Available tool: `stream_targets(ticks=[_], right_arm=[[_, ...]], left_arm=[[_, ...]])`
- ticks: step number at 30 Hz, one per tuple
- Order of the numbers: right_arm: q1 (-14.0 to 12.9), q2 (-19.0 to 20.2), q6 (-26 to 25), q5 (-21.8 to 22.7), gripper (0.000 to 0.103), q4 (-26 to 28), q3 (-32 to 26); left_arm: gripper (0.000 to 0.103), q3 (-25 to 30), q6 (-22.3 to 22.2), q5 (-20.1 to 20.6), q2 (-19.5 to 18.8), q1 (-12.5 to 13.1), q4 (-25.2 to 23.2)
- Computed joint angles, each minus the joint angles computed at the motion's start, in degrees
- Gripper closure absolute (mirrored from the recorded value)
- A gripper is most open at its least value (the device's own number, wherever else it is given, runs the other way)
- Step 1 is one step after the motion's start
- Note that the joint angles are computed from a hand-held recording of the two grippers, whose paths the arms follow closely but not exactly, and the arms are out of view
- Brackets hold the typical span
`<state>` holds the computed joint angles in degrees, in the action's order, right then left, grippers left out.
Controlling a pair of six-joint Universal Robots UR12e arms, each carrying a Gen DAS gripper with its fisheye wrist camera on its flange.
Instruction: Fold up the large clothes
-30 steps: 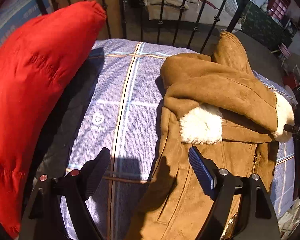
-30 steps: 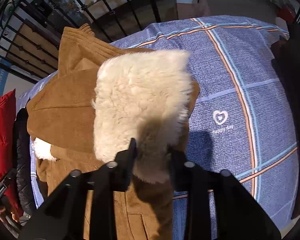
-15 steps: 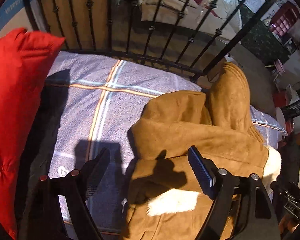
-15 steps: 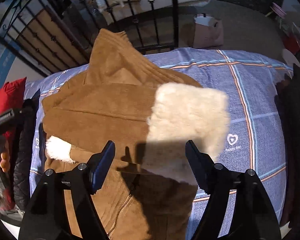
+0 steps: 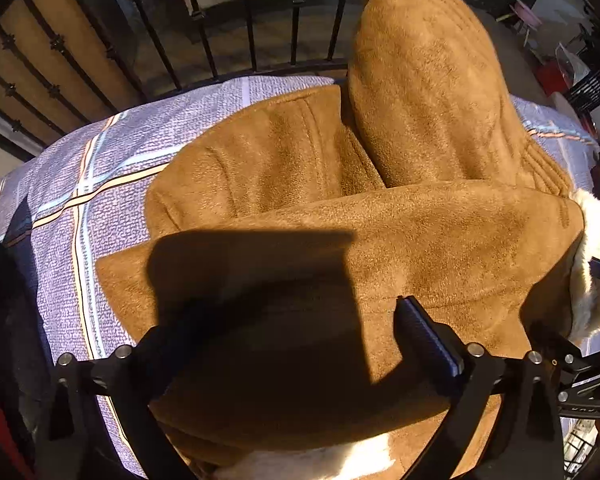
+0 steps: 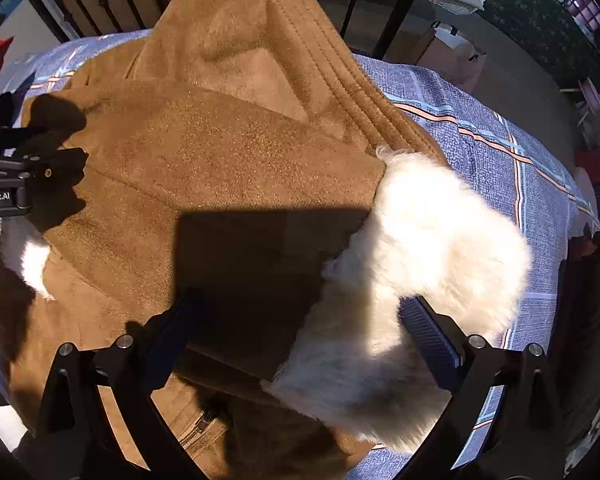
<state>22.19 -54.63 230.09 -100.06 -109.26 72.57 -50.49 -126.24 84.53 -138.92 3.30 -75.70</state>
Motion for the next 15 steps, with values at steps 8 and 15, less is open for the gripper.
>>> stream_targets(ticks=[8,15], right_arm=[[-0.4,2.3,0.0,-0.9,0.004,4.1,-2.7],[-0.3,3.0,0.7,-2.2,0.004,5.7,-3.8]], left_arm=[[0.004,0.3,-0.4,2.2,-0.9,-0.7,1.5],[0.004,0.0,0.0,2.9,-0.9,-0.8,2.0]])
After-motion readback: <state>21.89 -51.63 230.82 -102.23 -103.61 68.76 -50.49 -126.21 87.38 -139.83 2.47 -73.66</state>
